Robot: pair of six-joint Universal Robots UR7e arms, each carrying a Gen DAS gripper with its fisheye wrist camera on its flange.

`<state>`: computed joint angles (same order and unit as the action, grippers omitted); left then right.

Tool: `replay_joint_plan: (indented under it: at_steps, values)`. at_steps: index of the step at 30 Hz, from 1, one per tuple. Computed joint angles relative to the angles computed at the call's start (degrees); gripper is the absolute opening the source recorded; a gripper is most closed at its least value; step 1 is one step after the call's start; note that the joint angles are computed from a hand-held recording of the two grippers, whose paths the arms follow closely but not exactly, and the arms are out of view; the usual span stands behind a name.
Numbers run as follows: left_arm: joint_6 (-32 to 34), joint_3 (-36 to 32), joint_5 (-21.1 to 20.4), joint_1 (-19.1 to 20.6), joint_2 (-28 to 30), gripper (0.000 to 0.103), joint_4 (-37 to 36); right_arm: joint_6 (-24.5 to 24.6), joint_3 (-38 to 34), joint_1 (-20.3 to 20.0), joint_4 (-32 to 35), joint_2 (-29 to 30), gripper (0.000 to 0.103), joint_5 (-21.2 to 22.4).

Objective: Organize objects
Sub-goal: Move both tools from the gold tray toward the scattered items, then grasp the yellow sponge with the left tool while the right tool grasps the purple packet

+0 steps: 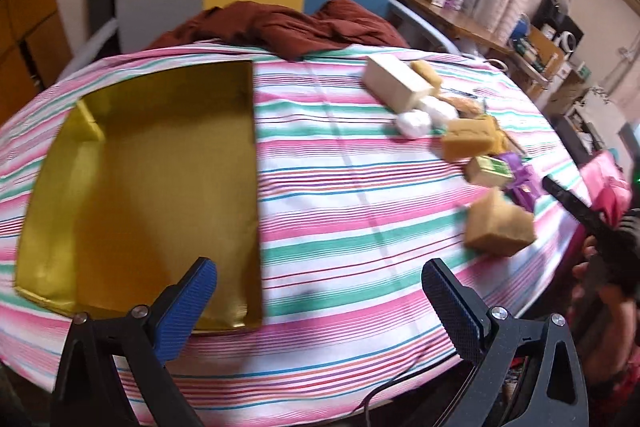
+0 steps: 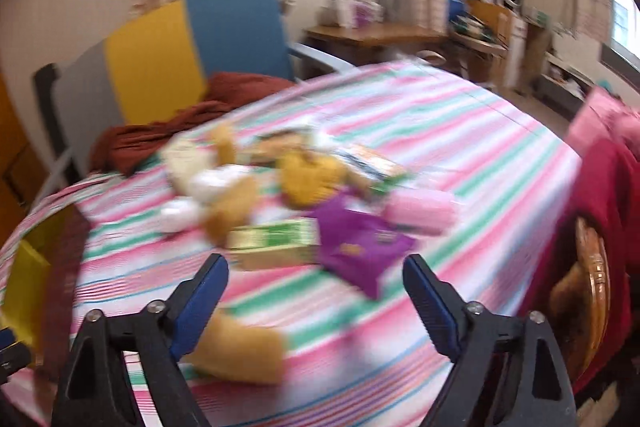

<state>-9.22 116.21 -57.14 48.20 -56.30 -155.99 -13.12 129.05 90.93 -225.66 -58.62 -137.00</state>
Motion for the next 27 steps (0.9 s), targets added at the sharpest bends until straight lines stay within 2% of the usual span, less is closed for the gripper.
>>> replay_joint_plan:
  at_steps: [3,5,9,14,19,23,27]
  values:
    - [-0.7,-1.4,-2.7,0.2,2.1,0.103,0.2,2.2,1.6,-4.6,1.7,-2.2,0.082,2.0]
    - [-1.1,-2.4,-4.6,0.6,3.3,0.103,0.4,3.6,2.2,-7.4,2.7,-2.8,0.078,5.1]
    - [0.3,-3.4,-9.1,1.0,4.8,0.103,-1.2,0.9,2.7,-10.8,0.0,-2.6,0.078,10.7]
    - [-0.2,-5.3,-11.7,0.9,7.9,0.103,-2.0,-0.5,1.2,-12.4,1.0,-2.0,0.075,12.3]
    - [2.3,-6.7,-12.4,-0.4,10.9,0.103,-2.2,-4.8,1.0,-12.9,-3.2,-0.6,0.065,13.7]
    - [3.8,-8.2,-13.8,-1.2,13.2,0.103,-1.7,-5.8,2.2,-13.7,-6.8,-0.1,0.06,15.8]
    - [3.7,-10.7,-14.7,-1.7,16.0,0.103,0.9,-7.0,3.2,-14.1,-10.5,0.6,0.056,16.0]
